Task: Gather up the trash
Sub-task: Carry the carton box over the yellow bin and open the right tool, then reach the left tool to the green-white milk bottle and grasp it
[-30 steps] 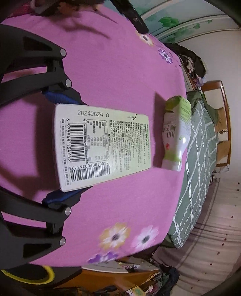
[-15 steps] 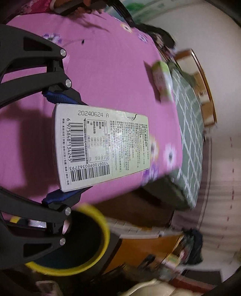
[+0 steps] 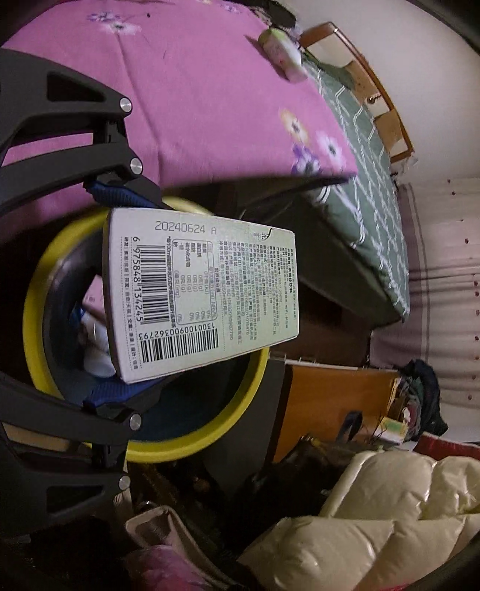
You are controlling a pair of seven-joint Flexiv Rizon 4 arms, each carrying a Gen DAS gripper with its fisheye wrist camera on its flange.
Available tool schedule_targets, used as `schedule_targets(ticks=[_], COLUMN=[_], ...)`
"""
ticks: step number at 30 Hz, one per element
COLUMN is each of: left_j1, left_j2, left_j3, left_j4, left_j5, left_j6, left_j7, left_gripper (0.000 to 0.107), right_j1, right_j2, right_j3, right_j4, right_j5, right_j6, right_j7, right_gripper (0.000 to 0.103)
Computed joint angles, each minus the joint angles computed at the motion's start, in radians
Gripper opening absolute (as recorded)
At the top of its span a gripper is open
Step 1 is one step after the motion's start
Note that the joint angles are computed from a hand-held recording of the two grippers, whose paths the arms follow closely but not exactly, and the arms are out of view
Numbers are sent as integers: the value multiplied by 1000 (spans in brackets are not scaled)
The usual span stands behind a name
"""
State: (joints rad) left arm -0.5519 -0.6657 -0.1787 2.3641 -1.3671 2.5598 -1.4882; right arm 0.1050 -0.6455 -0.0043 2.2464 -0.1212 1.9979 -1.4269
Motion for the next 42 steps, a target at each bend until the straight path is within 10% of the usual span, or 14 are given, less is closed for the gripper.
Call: schedule_targets(ticks=[15, 24, 31, 42], left_j1=[-11, 22, 64, 72], left_j2=[0, 7, -16, -160], left_j3=[-8, -11, 72, 86], left_j4=[-23, -80, -196, -524], left_j5=[15, 33, 219, -36], left_j6=[-18, -170, -330, -443], left_j7=[60, 129, 167, 581], left_gripper=[97, 97, 97, 97], right_j1=[143, 422, 300, 246], right_j2=[25, -78, -95, -107], right_j3=[34, -79, 14, 26], right_j4=[-83, -276, -297, -316], right_j5=[16, 70, 22, -7], right_j6=[13, -20, -73, -80], right_j7=[6, 10, 53, 137], right_gripper=[79, 79, 79, 79])
